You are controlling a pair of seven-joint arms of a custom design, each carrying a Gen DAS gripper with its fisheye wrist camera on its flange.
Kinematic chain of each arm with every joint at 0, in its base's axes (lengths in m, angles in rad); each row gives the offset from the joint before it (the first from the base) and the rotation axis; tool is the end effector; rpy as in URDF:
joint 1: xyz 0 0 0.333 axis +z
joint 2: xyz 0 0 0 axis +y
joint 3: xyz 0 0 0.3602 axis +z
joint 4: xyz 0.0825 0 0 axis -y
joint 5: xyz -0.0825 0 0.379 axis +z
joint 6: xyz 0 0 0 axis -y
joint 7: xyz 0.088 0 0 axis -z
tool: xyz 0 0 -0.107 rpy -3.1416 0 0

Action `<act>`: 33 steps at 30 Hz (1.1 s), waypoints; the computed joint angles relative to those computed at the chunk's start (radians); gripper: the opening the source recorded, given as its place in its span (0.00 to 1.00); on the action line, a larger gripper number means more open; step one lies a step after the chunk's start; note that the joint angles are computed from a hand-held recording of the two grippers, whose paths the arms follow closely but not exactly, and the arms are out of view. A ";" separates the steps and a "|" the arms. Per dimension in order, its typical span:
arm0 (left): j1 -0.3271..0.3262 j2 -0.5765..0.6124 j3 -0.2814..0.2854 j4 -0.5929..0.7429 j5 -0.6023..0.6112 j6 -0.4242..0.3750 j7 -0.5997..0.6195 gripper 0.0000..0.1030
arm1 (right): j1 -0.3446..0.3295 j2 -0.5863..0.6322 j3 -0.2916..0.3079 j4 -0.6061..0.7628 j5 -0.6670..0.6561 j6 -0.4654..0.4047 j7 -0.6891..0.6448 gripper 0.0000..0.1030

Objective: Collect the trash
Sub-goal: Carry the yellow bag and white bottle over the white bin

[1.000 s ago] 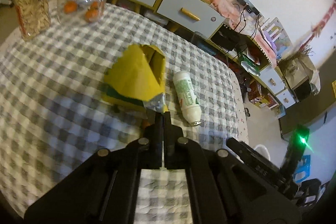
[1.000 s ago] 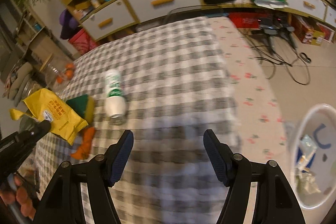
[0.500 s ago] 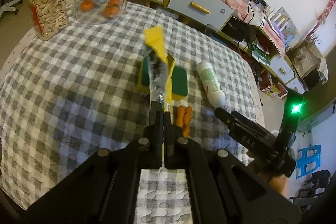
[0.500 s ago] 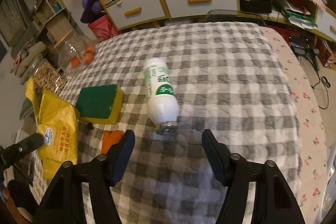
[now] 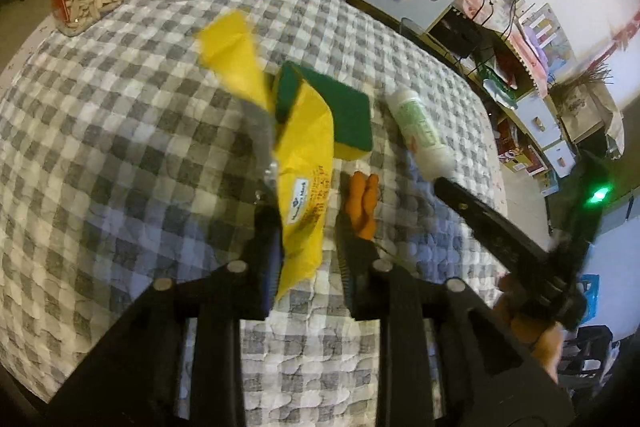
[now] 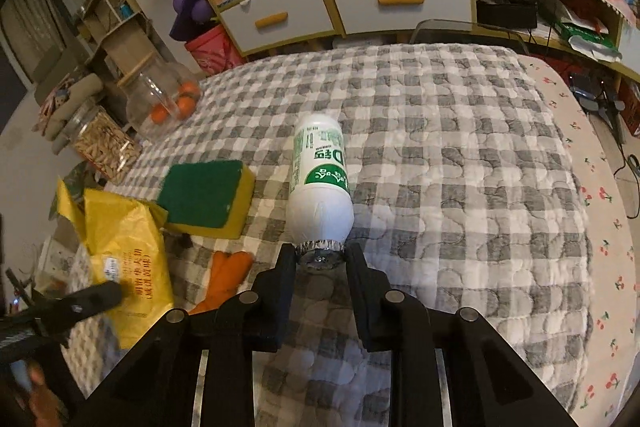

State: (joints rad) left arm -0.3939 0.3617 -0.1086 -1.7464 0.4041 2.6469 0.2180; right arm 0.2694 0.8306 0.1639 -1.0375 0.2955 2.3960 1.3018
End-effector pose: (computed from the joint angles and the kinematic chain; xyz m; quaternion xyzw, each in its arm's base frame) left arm 0.6147 -0.3381 0.4707 -0.8382 0.4615 -0.2786 0.0831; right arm 0.7815 0.3011 0.4402 -0.8046 0.5038 -0.0349 0.3124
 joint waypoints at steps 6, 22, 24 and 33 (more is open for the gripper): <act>-0.008 0.010 0.003 0.018 0.016 -0.013 0.013 0.02 | -0.024 -0.066 0.011 -0.084 0.023 0.027 -0.032 0.26; -0.044 0.050 0.001 0.117 0.063 0.031 0.041 0.00 | -0.095 -0.271 0.013 -0.319 0.107 0.096 -0.156 0.26; -0.051 0.065 0.000 0.141 0.054 0.031 0.061 0.00 | -0.099 -0.287 0.003 -0.340 0.107 0.102 -0.159 0.26; -0.089 0.165 -0.010 0.297 -0.011 0.001 0.174 0.00 | -0.146 -0.345 -0.037 -0.403 0.107 0.101 -0.154 0.26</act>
State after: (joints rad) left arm -0.4826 0.5269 -0.1185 -1.4498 0.3935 2.6479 0.3919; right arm 0.1238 0.4853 0.1266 -1.4401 0.4020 2.4968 1.1476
